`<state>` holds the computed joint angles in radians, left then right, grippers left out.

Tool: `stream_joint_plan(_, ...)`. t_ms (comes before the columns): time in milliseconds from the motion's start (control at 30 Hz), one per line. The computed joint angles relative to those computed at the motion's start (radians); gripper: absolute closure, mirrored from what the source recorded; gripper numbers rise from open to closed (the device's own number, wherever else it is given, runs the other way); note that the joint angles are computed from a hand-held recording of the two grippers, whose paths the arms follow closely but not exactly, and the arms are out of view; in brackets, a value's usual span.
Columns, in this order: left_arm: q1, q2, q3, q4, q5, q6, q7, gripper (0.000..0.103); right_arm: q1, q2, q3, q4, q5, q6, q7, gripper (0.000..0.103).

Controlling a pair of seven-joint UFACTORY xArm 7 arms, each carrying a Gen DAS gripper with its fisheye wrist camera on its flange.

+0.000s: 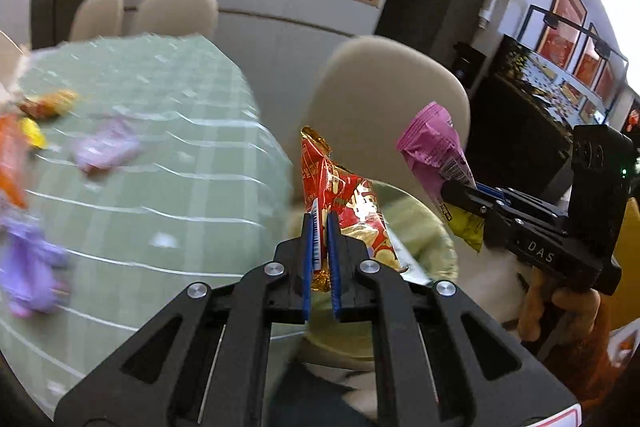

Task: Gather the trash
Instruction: 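Carry the red-gold bag and pink-yellow wrapper over the yellow trash bag, then open both tools to drop the bag and wrapper into the trash bag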

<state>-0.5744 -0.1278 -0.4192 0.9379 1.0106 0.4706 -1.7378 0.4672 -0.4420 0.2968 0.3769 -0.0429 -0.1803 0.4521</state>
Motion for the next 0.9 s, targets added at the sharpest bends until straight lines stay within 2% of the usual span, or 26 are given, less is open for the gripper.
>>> stream_joint_plan(67, -0.005, 0.102, 0.0, 0.066, 0.036, -0.02, -0.022, 0.097, 0.02, -0.017, -0.047, -0.035, 0.001, -0.003, -0.002, 0.086)
stream_joint_plan(167, -0.046, 0.213, 0.032, 0.147, 0.057, -0.024, -0.023, 0.097, 0.01, -0.041, -0.074, -0.079, 0.001, -0.002, -0.008, 0.086)
stream_joint_plan(367, -0.117, 0.342, 0.105, 0.245, 0.037, -0.044, -0.005, 0.097, 0.074, -0.037, -0.198, -0.133, -0.005, -0.023, -0.022, 0.086)
stream_joint_plan(667, -0.204, 0.436, 0.198, 0.309, -0.058, -0.065, 0.081, 0.097, 0.102, 0.055, -0.239, -0.108, -0.026, -0.063, -0.014, 0.086)
stream_joint_plan(767, -0.231, 0.454, 0.23, 0.317, -0.09, -0.076, 0.105, 0.097, 0.077, 0.057, -0.219, -0.108, -0.027, -0.063, -0.011, 0.086)
stream_joint_plan(900, -0.262, 0.475, 0.271, 0.325, -0.13, -0.098, 0.136, 0.095, 0.081, 0.064, -0.234, -0.106, -0.033, -0.066, -0.002, 0.086)
